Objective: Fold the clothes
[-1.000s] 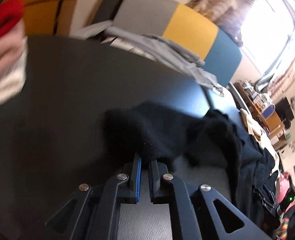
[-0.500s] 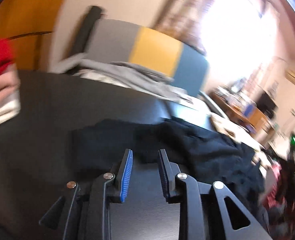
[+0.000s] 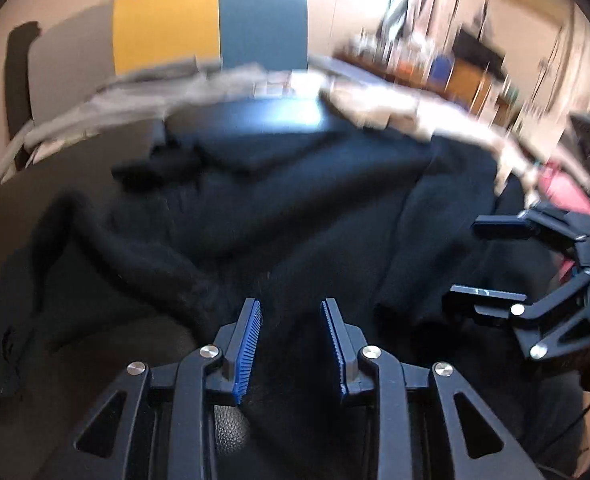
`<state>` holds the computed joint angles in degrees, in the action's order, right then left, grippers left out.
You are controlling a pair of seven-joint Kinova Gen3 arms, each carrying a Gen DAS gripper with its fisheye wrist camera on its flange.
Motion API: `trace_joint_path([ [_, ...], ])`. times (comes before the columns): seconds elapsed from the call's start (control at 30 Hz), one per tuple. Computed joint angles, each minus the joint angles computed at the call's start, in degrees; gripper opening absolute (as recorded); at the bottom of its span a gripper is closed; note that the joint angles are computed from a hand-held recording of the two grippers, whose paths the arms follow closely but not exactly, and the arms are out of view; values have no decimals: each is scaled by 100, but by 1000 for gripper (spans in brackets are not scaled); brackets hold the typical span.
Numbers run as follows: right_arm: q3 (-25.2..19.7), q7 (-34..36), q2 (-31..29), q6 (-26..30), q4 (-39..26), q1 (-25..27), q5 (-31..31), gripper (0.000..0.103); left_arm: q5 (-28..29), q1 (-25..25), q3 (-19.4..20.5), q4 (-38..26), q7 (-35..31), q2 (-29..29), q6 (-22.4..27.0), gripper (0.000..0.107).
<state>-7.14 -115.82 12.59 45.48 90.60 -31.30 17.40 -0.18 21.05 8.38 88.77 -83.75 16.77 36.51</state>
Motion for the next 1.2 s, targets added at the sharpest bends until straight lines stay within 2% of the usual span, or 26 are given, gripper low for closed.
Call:
trace_joint_path([
  [0.07,-57,-151,158,190,-90,-69,147,65,214,-175,72,33,-119,9,35,38],
  [0.1,-171,-110,123,151,-69,52,81,44,447,-255,47,22,-295,24,79,39],
  [0.13,-334,-5,69,26,-1,275,-72,32,679,-357,52,-4,-528,46,139,39],
  [0.17,-481,159,-28,-158,94,541,-305,13,910,-364,-38,-62,-761,74,234,39],
  [0.27,-933,481,-236,-391,158,1337,-1004,11,1157,135,-731,-487,-1381,221,763,35],
  [0.37,-1192,824,-589,-640,246,2133,-1703,9,658,756,-1446,-853,-1549,359,1129,25],
  [0.43,-1275,1024,-812,-809,306,2664,-2161,9,520,864,-1675,-1016,-1740,419,1290,25],
  [0.5,-1371,984,-926,-958,349,3195,-2331,9,691,852,-1929,-1147,-1952,466,1450,27],
  [0.57,-1461,827,-931,-935,258,3658,-2128,9,855,906,-2339,-1321,-1952,566,1626,29],
  [0.67,-1266,302,-764,-637,-75,4034,-1429,9,1023,1052,-2999,-1561,-1828,780,1770,30],
  [0.7,-1174,78,-665,-499,-224,4065,-1196,9,994,1070,-3143,-1644,-1728,865,1783,32],
  [0.8,-679,-610,-338,-106,-574,3834,-497,9,810,1004,-3247,-1795,-1397,1037,1707,40],
  [0.87,-645,-1074,-32,196,-786,3815,-31,11,893,1036,-3415,-1857,-1317,1124,1648,40],
  [0.93,-705,-1540,212,336,-747,3736,418,16,1228,1155,-3701,-1827,-1383,1160,1585,40],
  [1.0,-401,-2006,85,209,-367,3275,884,26,1693,1183,-3827,-1390,-1542,849,1357,39],
  [1.03,-208,-2239,-83,44,-101,3009,1117,30,1925,1087,-3744,-1125,-1654,642,1213,39],
  [1.07,4,-2472,-332,-156,164,2744,1323,42,2158,906,-3555,-860,-1763,415,1078,39],
  [1.1,175,-2705,-598,-326,428,2478,1476,58,2391,665,-3289,-594,-1865,166,970,39],
  [1.13,330,-2938,-863,-558,680,2213,1536,67,2624,426,-3024,-329,-1961,-82,907,39],
  [1.17,425,-3091,-1128,-791,942,1947,1503,81,2858,185,-2759,-63,-2080,-325,858,39],
  [1.2,467,-3150,-1389,-1024,1207,1682,1377,85,3091,-80,-2493,202,-2206,-562,888,39],
])
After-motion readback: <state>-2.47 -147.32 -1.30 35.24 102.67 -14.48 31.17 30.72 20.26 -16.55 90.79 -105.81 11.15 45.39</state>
